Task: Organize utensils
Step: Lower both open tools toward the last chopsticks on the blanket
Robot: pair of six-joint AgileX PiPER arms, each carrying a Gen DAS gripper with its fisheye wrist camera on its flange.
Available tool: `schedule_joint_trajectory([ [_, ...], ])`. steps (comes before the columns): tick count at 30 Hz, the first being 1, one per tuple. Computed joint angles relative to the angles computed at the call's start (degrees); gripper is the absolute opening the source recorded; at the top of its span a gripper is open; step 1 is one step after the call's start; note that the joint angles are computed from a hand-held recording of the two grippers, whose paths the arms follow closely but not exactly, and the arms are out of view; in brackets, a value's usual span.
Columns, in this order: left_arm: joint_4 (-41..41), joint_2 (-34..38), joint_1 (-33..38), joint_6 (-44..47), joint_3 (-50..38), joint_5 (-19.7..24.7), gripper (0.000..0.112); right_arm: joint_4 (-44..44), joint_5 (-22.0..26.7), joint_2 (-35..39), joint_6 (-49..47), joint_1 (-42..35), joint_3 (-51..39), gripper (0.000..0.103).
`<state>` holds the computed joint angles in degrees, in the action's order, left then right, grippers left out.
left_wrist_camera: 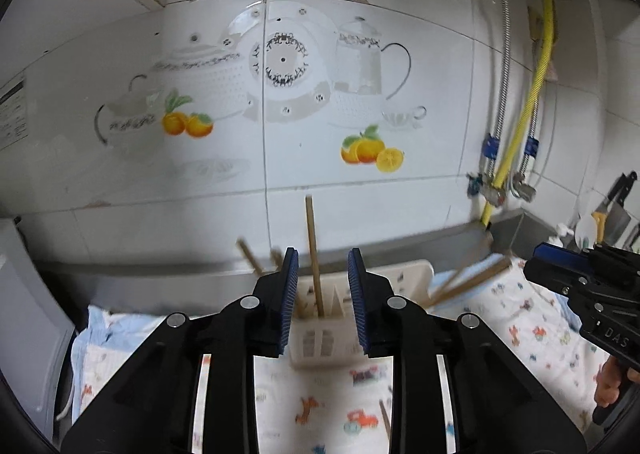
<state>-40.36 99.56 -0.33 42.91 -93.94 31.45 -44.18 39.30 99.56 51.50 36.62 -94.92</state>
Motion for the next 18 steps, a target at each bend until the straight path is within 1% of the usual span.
schedule_joint_trajectory([
  [1,-1.4,-1.7,0.6,1.3,2.9,-0.1,0.036,-1.1,0.1,-0.7,1.3,0.7,1.5,0.025],
  [2,-3.4,-3.0,1.2,3.2,5.6,0.0,0.036,-3.8,0.5,-2.2,4.5,2.2,4.8,0.025],
  [3,-5.1,-3.9,1.6,5.1,7.4,0.0,0.036,-4.9,0.6,-2.9,6.0,2.9,6.6,0.025],
  [5,-8.5,-7.2,2.5,9.8,13.6,-1.5,0.036,-6.7,0.5,-4.9,9.6,4.7,11.2,0.025],
  [6,-10.2,-8.1,3.0,11.7,15.4,-1.4,0.037,-8.2,0.7,-5.8,12.1,5.8,13.6,0.025],
  [7,-12.3,-9.3,3.9,14.1,17.8,-0.7,0.04,-9.2,0.6,-6.6,14.2,6.6,15.6,0.025],
  [9,-14.1,-11.4,4.5,16.9,22.2,-1.9,0.042,-10.7,-0.1,-8.1,18.5,8.1,20.1,0.025],
  [10,-15.0,-12.6,5.0,18.3,24.6,-2.4,0.042,-11.5,0.0,-8.5,20.2,8.8,21.6,0.025],
  [13,-18.5,-14.7,7.2,22.1,29.6,-1.7,0.045,-14.3,0.7,-9.0,26.0,11.3,26.4,0.025],
  [15,-20.7,-16.2,8.1,25.0,33.1,-3.2,0.048,-15.2,-0.2,-9.2,30.1,12.6,29.6,0.025],
  [16,-21.7,-16.7,8.8,26.3,34.6,-3.3,0.051,-15.6,-0.7,-9.1,31.9,13.1,30.9,0.025],
  [18,-22.9,-17.6,10.0,28.2,37.2,-3.1,0.051,-16.2,-2.0,-8.4,35.4,14.5,33.6,0.025],
])
